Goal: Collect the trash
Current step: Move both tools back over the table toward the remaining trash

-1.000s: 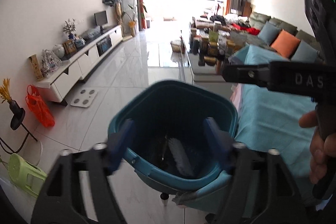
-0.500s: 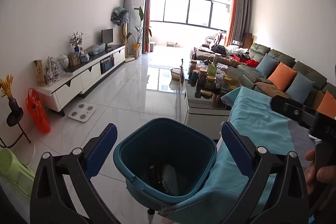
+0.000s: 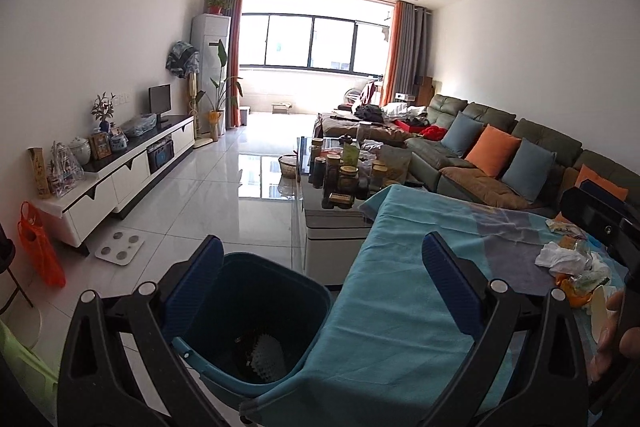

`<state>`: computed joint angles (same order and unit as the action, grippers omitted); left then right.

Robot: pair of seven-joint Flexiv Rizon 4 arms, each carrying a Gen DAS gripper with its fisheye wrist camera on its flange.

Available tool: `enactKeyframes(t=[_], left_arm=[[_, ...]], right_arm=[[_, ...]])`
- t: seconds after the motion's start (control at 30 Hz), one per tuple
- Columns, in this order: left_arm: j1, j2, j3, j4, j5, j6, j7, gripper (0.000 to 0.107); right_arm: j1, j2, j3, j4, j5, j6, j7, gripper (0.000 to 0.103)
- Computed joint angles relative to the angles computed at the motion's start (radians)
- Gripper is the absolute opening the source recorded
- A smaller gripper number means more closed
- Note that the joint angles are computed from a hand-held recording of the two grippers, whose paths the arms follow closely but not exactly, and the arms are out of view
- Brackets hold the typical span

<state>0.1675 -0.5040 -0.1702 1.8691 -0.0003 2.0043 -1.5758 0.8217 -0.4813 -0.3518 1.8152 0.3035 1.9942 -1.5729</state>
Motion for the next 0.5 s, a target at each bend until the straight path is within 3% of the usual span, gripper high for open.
enactKeyframes(t=[0.27, 0.5], left_arm=[[-0.002, 0.013, -0.044, 0.008, 0.083, 0.093, -0.050, 0.098], [0.018, 0.003, -0.123, -0.018, 0.214, 0.078, -0.085, 0.098]], right_arm=[[0.191, 0.050, -0.195, 0.089, 0.230, 0.069, -0.151, 0.096], [0.341, 0.071, -0.378, 0.153, 0.460, 0.069, -0.306, 0.096]])
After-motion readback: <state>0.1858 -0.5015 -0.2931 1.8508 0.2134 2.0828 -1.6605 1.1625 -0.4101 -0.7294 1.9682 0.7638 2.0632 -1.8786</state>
